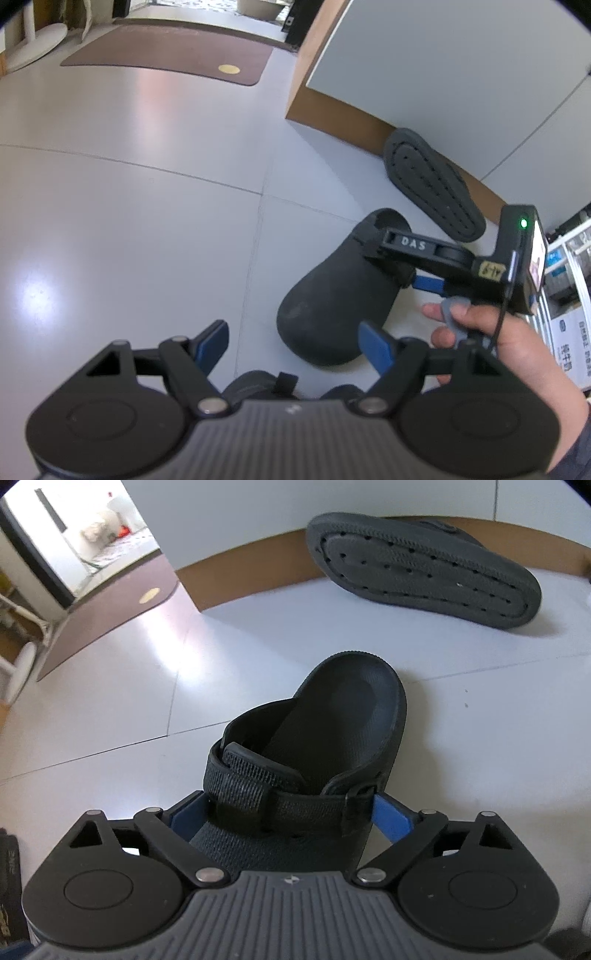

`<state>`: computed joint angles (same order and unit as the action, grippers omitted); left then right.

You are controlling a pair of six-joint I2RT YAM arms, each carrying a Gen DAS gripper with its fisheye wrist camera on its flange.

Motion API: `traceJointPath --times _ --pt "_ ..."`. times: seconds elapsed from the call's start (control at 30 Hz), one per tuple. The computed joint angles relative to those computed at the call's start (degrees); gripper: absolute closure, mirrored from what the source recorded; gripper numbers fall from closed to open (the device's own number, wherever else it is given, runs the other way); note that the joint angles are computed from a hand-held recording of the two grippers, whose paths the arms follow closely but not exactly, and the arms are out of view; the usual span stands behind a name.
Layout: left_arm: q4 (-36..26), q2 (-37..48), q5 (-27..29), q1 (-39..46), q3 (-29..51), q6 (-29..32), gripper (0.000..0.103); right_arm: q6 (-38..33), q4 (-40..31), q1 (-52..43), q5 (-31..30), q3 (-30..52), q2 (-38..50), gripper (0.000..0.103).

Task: Organize scattered shoes
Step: 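Set the black clog down heel-first and straighten it with the right gripper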

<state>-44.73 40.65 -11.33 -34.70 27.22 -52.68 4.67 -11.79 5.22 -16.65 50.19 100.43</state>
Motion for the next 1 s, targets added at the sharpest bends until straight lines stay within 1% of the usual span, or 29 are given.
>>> traceJointPath --times 0.07,0.17,0.27,0.33,0.43,0.57,0.6,0.67,0.77,0.83,1.0 --pt "-0.2 0.2 -0.5 -0.8 0.1 -0.7 0.024 -2.7 -0.2 -1.8 -2.1 -0.1 -0.1 0.012" --pt "0.4 1.2 -0.8 -1.6 0.3 -1.2 0.024 -6.2 -1.3 -3.5 -3.5 -0.2 -0.8 0.012" --pt "1.1 2.1 -0.6 -2.2 0.3 -1.1 0.024 -8.7 -1.8 -4.4 -3.3 -0.9 -1.9 0.013" --pt "1.2 2.1 -0.6 -2.3 0.1 -1.2 0.024 -9.4 -2.8 -4.5 -1.9 -0.8 -2.7 0.013" --pt "1.6 2.4 -0.1 -1.6 0.0 -0.8 0.024 -8.4 -4.1 -3.9 1.3 -0.4 -3.7 0.012" --pt "1.8 2.5 0.1 -1.3 0.1 -0.2 0.024 -5.4 -4.9 -2.1 3.1 -0.3 -3.9 0.011" --pt "1.7 2.3 0.2 -1.3 0.0 -0.2 0.024 -4.8 -4.8 -1.3 3.6 -0.3 -3.7 0.01" --pt "1.4 1.7 0.5 -0.8 -0.3 0.1 0.024 -3.7 -3.8 0.7 5.8 -0.8 -3.4 0.006" --pt "1.3 1.0 1.4 0.9 -0.8 1.0 0.024 -4.2 -1.3 1.8 6.8 -1.7 -3.1 0.007" --pt "1.3 0.9 1.6 1.5 -0.9 1.2 0.024 -5.5 -1.6 0.9 4.5 -1.4 -2.8 0.012" --pt "1.6 1.2 1.7 2.0 -0.6 1.6 0.024 -8.5 -2.7 -2.1 -0.7 -0.6 -2.3 0.016"
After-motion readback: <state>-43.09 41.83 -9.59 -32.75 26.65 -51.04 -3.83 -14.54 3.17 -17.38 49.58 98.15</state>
